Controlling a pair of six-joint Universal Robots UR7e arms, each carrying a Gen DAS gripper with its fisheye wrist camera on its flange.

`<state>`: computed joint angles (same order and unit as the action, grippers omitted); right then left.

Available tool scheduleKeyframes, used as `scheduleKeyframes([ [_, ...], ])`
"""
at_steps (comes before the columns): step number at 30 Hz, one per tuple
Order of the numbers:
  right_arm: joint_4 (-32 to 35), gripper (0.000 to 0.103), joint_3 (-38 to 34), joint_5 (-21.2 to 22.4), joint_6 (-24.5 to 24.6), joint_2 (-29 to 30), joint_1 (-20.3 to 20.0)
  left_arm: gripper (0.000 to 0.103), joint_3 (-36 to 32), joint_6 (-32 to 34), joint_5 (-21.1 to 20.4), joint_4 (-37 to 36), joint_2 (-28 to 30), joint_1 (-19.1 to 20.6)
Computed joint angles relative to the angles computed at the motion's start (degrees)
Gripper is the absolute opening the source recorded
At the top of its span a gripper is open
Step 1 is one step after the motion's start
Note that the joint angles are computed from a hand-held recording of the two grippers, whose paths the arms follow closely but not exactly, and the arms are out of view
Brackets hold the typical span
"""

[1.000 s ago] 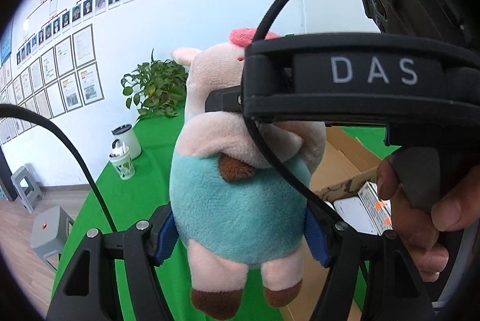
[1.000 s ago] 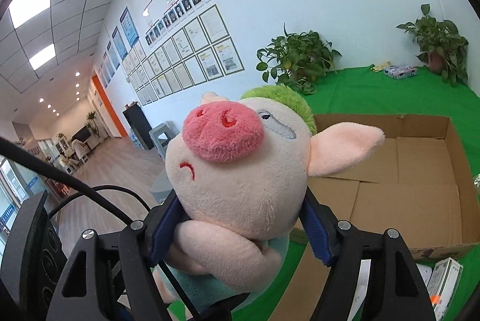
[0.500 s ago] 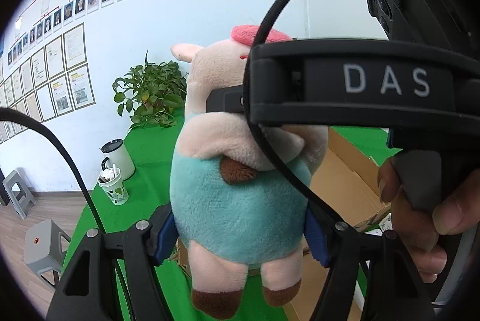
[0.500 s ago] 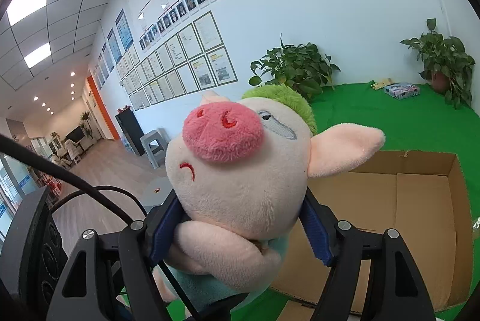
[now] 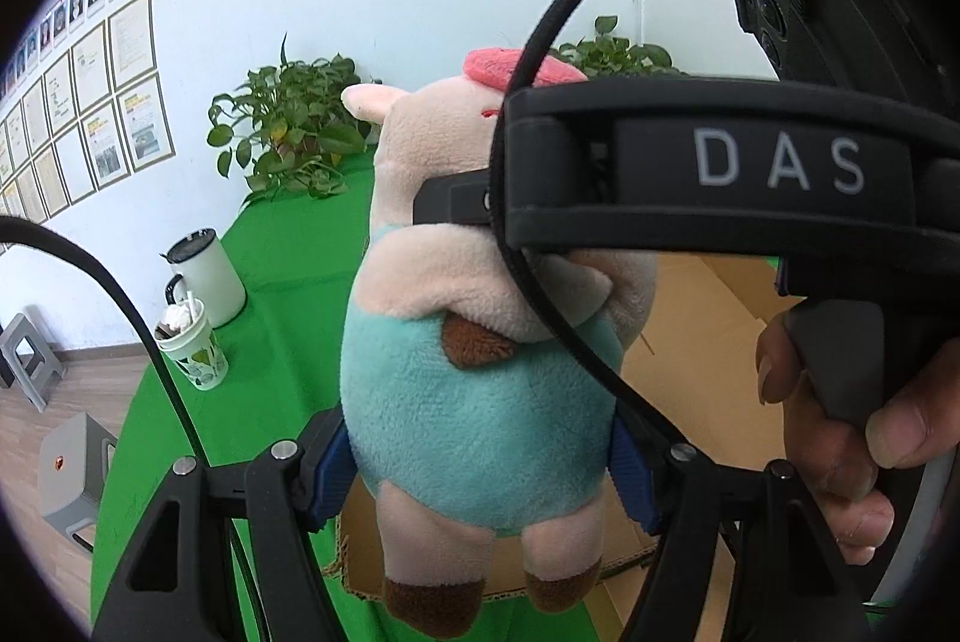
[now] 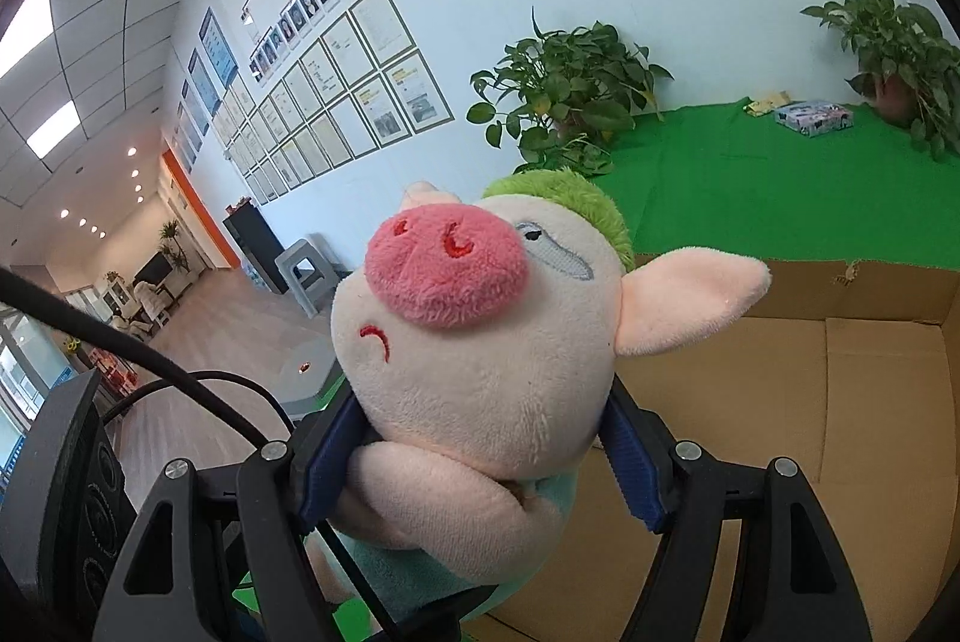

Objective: Organize objects
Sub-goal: 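Carry the plush pig over the open cardboard box with the right gripper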

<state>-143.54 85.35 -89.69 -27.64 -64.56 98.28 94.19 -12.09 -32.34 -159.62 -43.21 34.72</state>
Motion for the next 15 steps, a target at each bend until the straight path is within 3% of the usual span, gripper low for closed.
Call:
scheduleKeyframes([
  [5,2.1,0.072,-4.3,0.7,0.8,4.8,-2.1,0.070,-2.7,-3.7,-1.1,6.0,0.7,1.8],
  [11,7.1,0.071,-9.6,0.5,2.4,10.7,-4.0,0.071,-2.3,-17.5,-3.6,18.1,0.2,2.0],
  [15,11.1,0.071,-12.9,0.1,4.2,14.6,-5.4,0.076,0.8,-23.6,-5.1,21.7,-0.8,1.7],
])
